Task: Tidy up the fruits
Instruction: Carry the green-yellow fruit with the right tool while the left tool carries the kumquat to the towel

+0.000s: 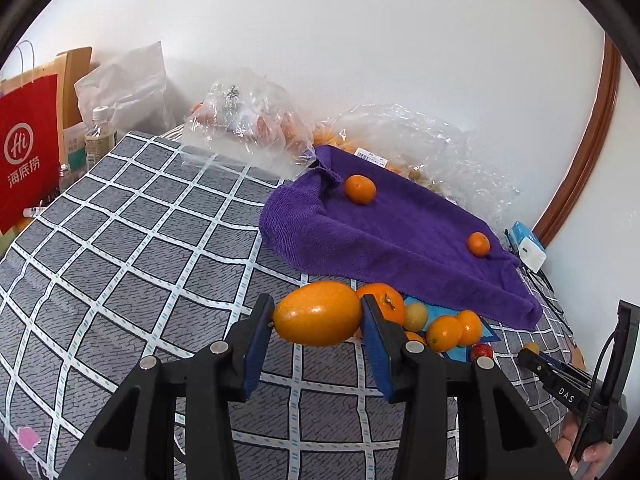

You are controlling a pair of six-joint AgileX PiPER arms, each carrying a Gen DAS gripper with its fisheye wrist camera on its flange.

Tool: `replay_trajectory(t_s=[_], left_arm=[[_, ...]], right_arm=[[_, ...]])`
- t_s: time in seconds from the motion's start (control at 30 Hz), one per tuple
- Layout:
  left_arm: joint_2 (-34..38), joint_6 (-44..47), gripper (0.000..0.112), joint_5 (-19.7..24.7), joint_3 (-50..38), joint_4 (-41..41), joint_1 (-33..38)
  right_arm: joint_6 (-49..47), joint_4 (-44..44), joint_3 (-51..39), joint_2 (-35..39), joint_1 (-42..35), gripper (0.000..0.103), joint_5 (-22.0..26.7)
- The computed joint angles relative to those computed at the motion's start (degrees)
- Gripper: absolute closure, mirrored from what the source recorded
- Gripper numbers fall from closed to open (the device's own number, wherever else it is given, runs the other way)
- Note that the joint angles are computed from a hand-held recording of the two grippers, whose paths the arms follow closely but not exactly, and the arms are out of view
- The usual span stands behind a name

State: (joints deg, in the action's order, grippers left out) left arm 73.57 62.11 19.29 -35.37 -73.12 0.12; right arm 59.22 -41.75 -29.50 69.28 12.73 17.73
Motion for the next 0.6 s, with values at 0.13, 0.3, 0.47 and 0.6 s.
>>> replay_trajectory(t_s=[0.13,0.3,0.47,0.6], left_arm=[[-0.18,0.48,0.07,-0.05,0.16,-0.9,0.35],[-1.77,3.61,0.07,-2.32,1.09,-4.18,-0.61],[-2.9,1.64,0.071,-2.4,1.03,-2.31,1.0],[-4.44,-5.58,0.071,0.58,-0.49,4.61,3.58]], right_arm=[[-0.52,0.72,0.22,-0.37,-0.64,0.075,-0.56],[-5.11,5.08,0.65,-1.15,-1.96,0.075,-2.18],[-6.52,7.23,-0.44,-1.42,-2.46,0.075,-0.06],[-12.05,11.55,-2.6,-4.37,-2.76,0.075,3.32]])
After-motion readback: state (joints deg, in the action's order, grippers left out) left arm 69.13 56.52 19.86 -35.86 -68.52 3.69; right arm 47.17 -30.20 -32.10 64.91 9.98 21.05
